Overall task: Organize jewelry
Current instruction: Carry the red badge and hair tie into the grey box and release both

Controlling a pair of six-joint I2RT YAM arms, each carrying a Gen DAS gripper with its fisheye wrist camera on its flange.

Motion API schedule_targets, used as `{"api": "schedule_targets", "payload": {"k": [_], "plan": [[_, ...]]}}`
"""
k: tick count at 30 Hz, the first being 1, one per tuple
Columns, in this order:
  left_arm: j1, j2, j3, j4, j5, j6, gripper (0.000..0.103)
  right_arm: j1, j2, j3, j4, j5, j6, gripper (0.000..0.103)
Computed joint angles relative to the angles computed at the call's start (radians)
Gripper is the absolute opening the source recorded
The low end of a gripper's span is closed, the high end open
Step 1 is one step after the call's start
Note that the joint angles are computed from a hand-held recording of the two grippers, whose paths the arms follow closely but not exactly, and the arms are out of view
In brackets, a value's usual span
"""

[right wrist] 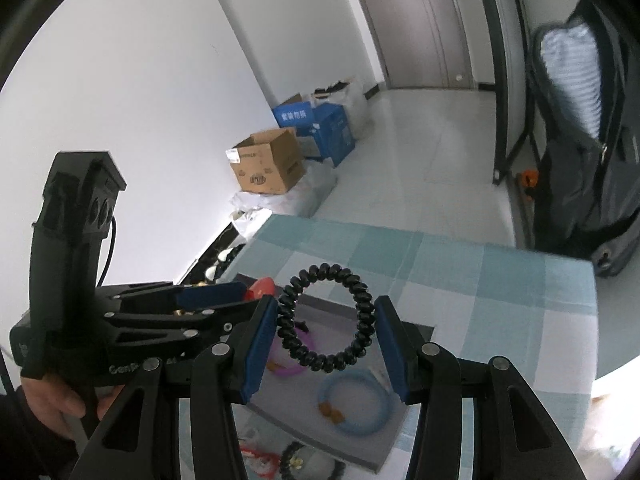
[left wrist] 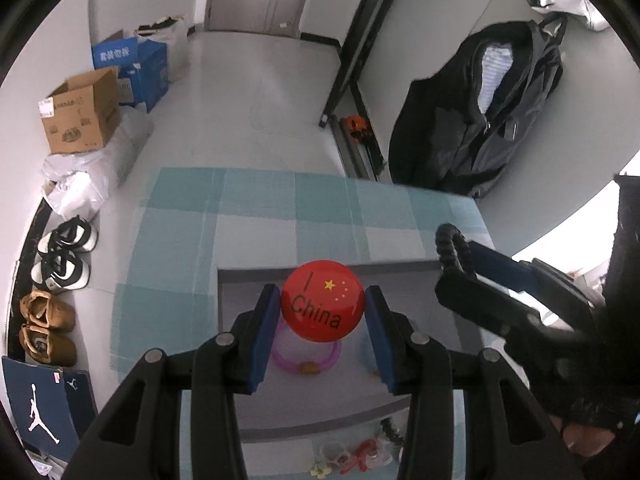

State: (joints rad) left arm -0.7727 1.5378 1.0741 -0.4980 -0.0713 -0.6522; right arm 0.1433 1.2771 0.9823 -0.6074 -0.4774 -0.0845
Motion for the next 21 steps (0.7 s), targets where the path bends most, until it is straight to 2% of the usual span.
{"api": "schedule_targets", "payload": {"k": [9, 16, 21], "plan": [[0.019, 0.030, -0.003, 0.019, 0.058, 0.005, 0.037, 0.009, 0.067, 0.017, -0.012, -0.025, -0.036, 0.048], [0.037, 0.036, -0.004, 0.043, 0.094, -0.001, 0.038, 0.027, 0.094, 0.024, -0.027, 0.002, -0.048, 0.050], [0.073, 0.019, -0.039, 0.108, 0.185, -0.019, 0.038, 0.021, 0.092, 0.021, -0.038, 0.015, -0.048, 0.051]]}}
